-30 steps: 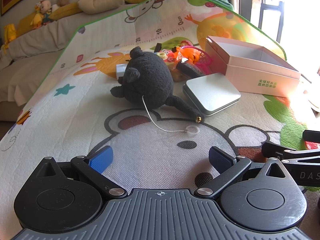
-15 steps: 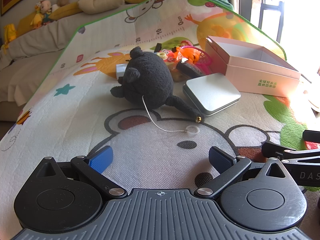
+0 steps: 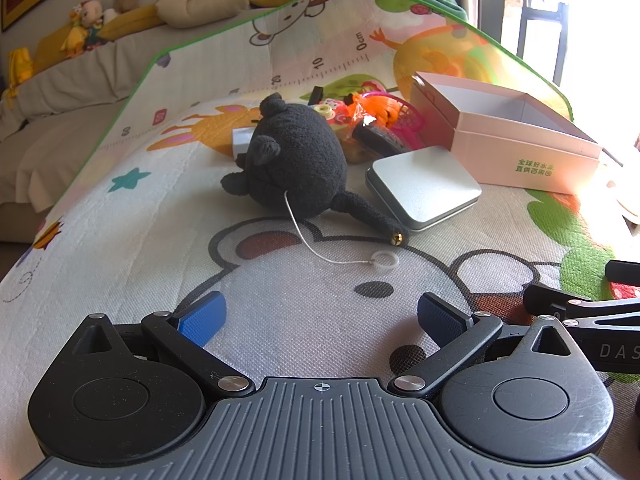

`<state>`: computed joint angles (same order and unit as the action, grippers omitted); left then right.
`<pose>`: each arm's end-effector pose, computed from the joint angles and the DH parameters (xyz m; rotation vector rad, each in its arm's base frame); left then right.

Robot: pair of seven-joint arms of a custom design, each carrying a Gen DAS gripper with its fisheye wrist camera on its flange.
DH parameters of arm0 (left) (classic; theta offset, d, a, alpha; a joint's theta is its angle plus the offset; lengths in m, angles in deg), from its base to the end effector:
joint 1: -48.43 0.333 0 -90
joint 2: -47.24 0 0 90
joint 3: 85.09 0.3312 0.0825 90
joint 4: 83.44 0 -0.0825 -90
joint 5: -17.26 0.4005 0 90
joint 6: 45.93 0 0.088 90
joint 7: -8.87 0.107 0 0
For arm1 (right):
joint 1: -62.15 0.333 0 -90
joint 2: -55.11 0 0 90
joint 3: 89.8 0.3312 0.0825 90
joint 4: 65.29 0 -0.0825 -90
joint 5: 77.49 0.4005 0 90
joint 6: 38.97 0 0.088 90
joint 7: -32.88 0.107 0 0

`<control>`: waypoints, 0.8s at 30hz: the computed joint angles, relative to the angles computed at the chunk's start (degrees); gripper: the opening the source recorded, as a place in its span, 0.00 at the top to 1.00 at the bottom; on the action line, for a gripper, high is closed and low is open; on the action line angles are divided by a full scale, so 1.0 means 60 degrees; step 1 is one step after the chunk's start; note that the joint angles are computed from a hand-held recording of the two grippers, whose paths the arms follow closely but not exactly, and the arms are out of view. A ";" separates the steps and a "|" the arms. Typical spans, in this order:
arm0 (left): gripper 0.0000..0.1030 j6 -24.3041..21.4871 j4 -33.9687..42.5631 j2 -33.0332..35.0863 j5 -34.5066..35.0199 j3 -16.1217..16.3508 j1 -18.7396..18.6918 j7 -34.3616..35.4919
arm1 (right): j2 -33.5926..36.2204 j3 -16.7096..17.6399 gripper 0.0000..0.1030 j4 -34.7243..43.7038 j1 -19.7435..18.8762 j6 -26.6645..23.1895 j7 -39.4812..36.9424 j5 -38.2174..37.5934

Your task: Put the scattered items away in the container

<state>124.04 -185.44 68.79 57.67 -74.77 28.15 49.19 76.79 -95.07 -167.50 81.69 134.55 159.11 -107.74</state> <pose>0.6848 -0.1808 0.4354 -1.7015 1.6932 -0.7805 0.6765 0.2199 0.4444 -1.7827 1.5530 -0.7236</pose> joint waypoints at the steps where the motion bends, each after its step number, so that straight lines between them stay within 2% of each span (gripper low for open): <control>1: 0.00 0.0000 0.0000 0.0000 0.0002 -0.0002 0.0002 -0.0001 | -0.0006 -0.0003 0.00 -0.0007 0.0002 0.0001 0.0000 0.0000; 15: 0.00 -0.0009 0.0003 -0.0001 0.0012 -0.0022 0.0019 -0.0003 | -0.0013 0.0046 0.00 0.0002 -0.0028 -0.0057 -0.0054 0.0041; 20: 0.00 -0.0006 0.0001 -0.0001 0.0008 -0.0026 0.0024 0.0003 | -0.0034 0.0354 0.00 0.0054 -0.0295 -0.0218 -0.0442 0.0398; 24: 0.00 -0.0033 0.0007 -0.0002 0.0007 -0.0030 0.0020 0.0020 | -0.0142 0.1104 0.00 -0.0037 -0.0899 -0.0457 -0.1560 0.1188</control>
